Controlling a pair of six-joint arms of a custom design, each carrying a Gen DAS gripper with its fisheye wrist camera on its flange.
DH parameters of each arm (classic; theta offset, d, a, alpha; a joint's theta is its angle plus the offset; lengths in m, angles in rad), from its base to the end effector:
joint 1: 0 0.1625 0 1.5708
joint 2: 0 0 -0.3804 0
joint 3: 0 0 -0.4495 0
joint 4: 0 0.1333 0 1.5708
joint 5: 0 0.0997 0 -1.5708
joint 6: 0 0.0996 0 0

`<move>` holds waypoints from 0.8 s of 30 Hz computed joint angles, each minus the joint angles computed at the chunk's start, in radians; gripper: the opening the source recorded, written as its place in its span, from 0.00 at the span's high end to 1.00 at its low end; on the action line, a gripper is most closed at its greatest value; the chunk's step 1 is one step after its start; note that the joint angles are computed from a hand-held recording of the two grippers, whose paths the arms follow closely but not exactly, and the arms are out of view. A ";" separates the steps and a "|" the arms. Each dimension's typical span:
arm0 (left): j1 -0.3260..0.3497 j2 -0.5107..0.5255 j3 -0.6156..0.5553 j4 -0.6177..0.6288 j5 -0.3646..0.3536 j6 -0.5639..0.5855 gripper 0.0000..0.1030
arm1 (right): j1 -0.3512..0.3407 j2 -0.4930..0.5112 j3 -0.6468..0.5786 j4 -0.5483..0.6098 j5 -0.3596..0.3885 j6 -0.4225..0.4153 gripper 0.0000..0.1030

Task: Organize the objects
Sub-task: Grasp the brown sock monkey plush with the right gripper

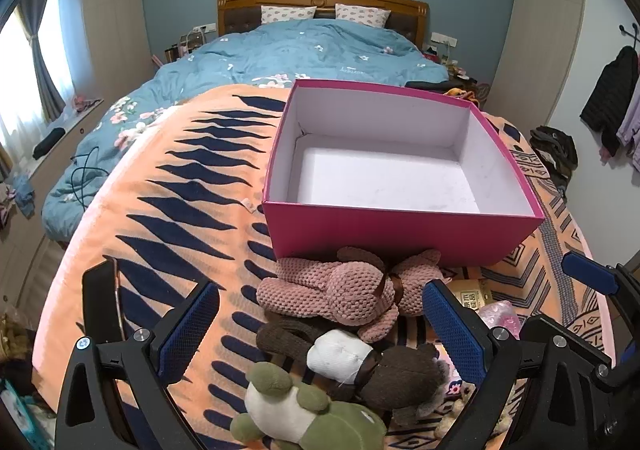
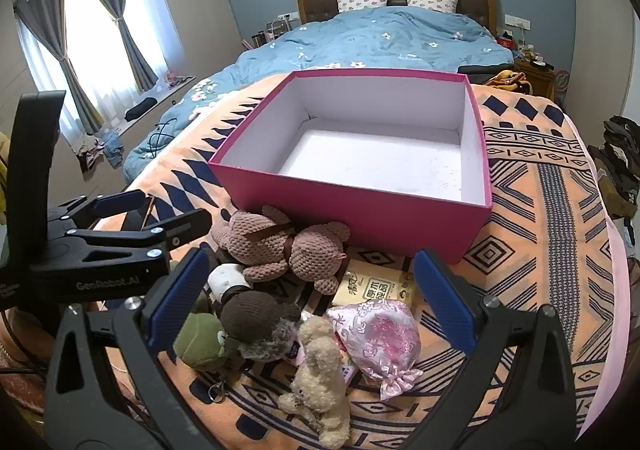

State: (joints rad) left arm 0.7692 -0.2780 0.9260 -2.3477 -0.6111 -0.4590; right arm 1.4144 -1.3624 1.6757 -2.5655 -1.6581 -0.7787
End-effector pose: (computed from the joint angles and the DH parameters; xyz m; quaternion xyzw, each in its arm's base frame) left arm -0.4472 -0.7320 -0.0483 0.1216 0.8773 -0.3177 0.3385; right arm 0.0224 -0.6578 0.3819 0.2744 -0.9009 0.2795 0.1872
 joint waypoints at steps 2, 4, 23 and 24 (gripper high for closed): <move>0.001 0.002 -0.003 0.003 0.003 -0.002 0.00 | 0.001 0.002 -0.003 0.007 0.002 -0.002 0.01; 0.002 0.001 -0.003 0.005 0.003 -0.006 0.00 | 0.002 0.004 -0.005 0.015 0.002 -0.002 0.01; 0.086 -0.115 0.154 -0.040 -0.082 -0.030 0.00 | 0.012 0.089 -0.095 0.277 -0.071 0.017 0.23; 0.089 -0.115 0.156 -0.036 -0.084 -0.024 0.00 | 0.014 0.095 -0.101 0.300 -0.080 0.017 0.24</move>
